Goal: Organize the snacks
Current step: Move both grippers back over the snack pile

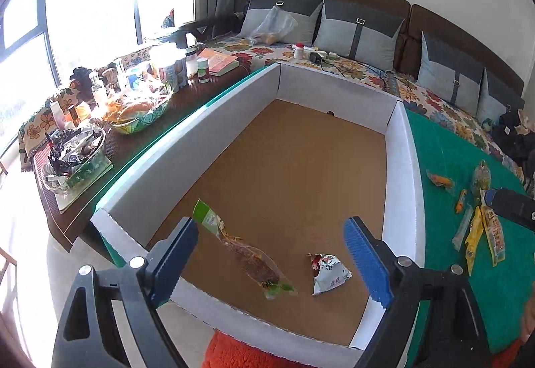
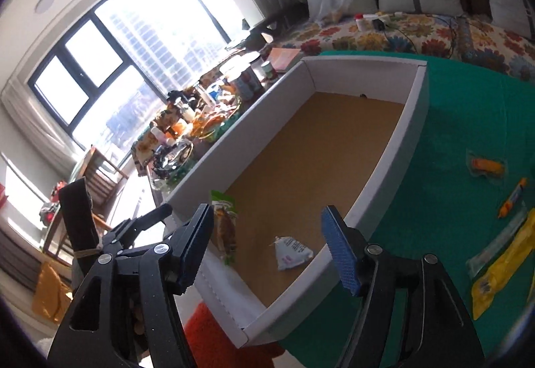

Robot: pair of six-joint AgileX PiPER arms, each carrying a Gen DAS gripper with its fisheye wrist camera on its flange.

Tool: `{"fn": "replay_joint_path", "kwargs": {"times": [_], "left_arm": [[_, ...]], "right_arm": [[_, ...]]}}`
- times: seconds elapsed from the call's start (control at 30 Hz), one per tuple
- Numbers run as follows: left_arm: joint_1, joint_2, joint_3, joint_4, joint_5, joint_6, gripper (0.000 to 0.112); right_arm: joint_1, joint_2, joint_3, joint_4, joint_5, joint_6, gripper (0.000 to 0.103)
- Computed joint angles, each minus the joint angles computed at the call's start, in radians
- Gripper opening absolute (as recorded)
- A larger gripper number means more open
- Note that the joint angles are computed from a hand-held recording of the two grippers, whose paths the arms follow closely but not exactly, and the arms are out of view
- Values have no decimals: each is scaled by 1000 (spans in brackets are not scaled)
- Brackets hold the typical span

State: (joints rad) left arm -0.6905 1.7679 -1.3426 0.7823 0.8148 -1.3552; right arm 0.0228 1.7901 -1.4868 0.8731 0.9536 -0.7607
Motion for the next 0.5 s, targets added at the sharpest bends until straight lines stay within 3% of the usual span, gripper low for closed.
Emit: {"fn": "replay_joint_path", "kwargs": {"times": [0.07, 0.13, 0.27, 0.5], "left_arm": [[-26, 27, -39, 10, 5, 0, 88], [-61, 73, -107, 18, 17, 13, 88], [-130, 197, -280, 40, 78, 69, 89], [-173, 340, -486, 15, 175, 163, 89]], "right_arm": [[-78, -74, 142, 3, -69, -144, 70], [-169, -127, 296, 6, -190, -327, 72], [-403, -115, 485, 14, -381, -612, 72], [-812, -44, 531, 257, -397, -930, 72]]}}
